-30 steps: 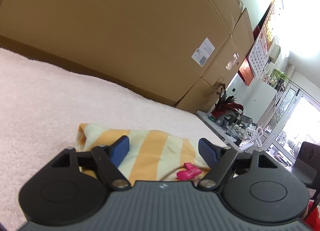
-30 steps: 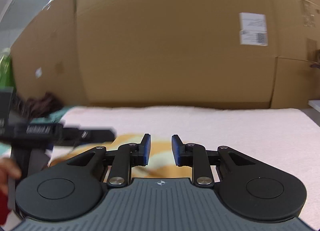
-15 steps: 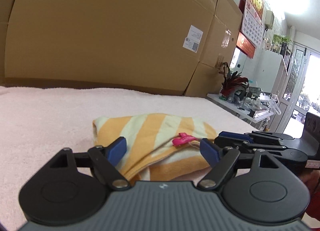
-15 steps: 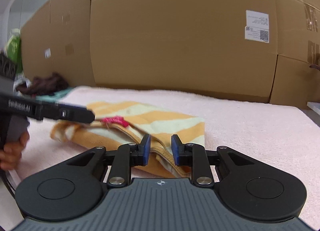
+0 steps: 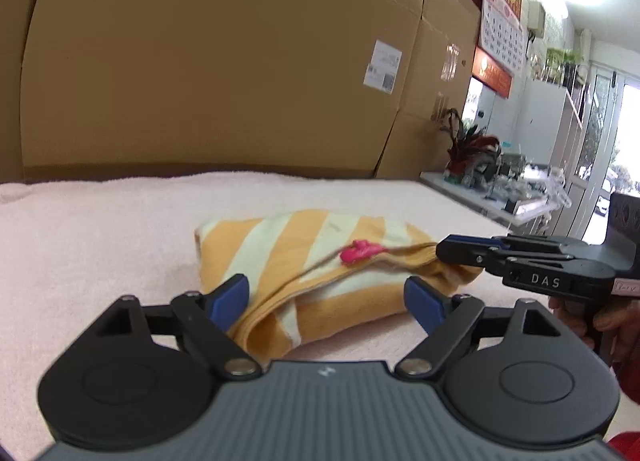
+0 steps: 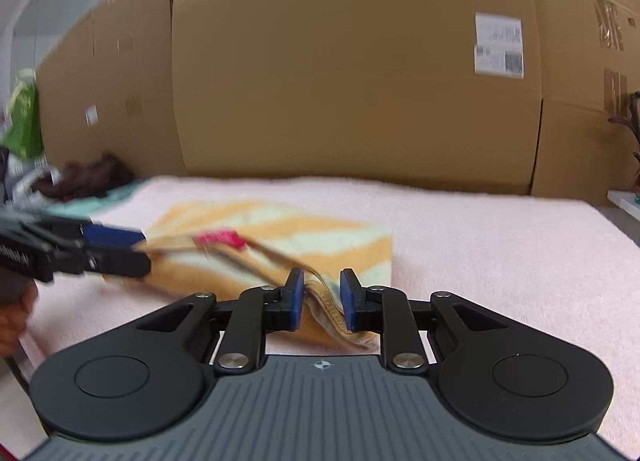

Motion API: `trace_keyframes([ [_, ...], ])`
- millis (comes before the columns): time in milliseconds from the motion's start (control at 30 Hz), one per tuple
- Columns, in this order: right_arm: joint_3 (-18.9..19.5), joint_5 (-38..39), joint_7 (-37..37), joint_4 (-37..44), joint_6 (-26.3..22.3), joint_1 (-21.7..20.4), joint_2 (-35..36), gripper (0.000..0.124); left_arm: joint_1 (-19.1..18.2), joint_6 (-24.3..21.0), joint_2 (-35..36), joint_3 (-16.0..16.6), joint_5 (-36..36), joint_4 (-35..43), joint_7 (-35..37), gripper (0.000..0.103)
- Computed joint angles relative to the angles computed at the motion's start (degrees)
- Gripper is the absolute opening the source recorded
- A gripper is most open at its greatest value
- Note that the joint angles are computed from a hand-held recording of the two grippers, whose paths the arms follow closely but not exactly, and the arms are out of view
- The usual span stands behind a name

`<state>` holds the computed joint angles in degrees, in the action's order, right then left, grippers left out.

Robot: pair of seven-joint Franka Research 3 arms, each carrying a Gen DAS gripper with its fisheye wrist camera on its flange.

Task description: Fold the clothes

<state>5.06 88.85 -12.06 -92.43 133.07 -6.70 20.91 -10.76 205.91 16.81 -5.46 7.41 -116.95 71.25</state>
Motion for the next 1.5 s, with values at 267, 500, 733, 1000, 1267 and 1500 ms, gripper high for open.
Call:
trace_keyframes([
  [267, 1.28, -5.94, 3.38, 1.82, 9.80, 3.14, 1.54, 0.020, -2.74, -7.20, 6.26, 3.08, -8.43, 8.89, -2.38, 0.076],
  [500, 0.13, -12.39, 8.34, 2.80, 4.75, 1.19, 1.56, 0.023, 0.68, -8.05, 2.51, 1.19, -1.43, 3.46, -7.44, 0.090],
  [733, 1.07, -0.61, 9.26, 10.33, 11.71, -2.08, 2.76, 0.025, 3.26, -0.21, -2.15, 1.33, -4.29, -4.77, -13.62, 0.089],
  [1000, 2.98, -5.37, 17.31, 10.13, 3.56, -2.88, 4.16, 0.023, 6.59, 5.92, -0.58, -1.50, 2.07, -3.09, -20.27, 0.084],
  [1267, 1.42, -8.21, 6.04, 0.99, 4.36, 0.55, 0.09, 0.016, 10.38, 0.58, 3.29, -5.97, 20.56, 2.67, -24.48, 0.059],
  [1500, 0.59, -7.37, 4.26, 0.09, 1.94, -0.21, 0.47, 0.016, 12.55, 1.42, 3.77, -6.51, 26.45, 3.40, -30.82, 0.060],
])
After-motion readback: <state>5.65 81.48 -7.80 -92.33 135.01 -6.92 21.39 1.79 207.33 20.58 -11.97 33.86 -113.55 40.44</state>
